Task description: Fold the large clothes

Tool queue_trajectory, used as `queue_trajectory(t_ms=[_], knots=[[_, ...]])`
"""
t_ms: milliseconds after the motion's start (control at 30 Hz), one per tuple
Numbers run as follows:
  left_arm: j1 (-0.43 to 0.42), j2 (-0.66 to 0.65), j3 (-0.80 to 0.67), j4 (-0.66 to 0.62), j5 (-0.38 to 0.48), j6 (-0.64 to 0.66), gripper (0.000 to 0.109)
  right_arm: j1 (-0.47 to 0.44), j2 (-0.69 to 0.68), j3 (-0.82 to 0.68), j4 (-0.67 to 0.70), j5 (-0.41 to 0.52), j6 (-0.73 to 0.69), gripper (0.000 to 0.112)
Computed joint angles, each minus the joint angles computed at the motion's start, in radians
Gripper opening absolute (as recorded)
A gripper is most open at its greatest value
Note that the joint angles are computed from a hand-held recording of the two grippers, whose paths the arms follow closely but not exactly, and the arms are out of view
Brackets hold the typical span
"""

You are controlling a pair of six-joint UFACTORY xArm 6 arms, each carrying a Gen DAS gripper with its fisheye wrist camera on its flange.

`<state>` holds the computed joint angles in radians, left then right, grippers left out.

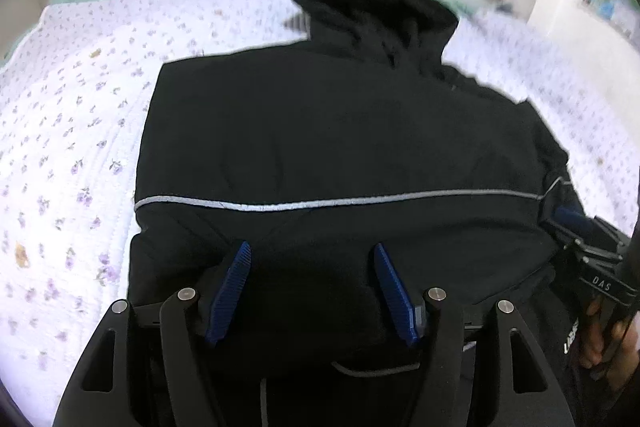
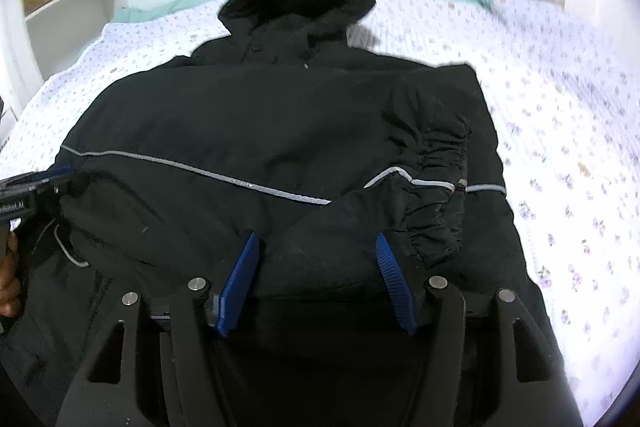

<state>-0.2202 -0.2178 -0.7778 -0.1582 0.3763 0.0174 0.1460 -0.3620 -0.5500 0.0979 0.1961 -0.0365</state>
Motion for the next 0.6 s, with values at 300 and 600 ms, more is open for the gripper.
queue_trajectory(t_ms=[300,600], knots=[[0.104,-0.006,-0.392,-0.092,0.425,0.05,0.066,-0.062,0.046,-0.426,0.062,0.593,-0.02,0.065],[0.131,0.47,-1.139,-0.027,0.615,0.018,0.072,-0.108,0.428,-0.996,0.137,0.637,0.088,0.066]])
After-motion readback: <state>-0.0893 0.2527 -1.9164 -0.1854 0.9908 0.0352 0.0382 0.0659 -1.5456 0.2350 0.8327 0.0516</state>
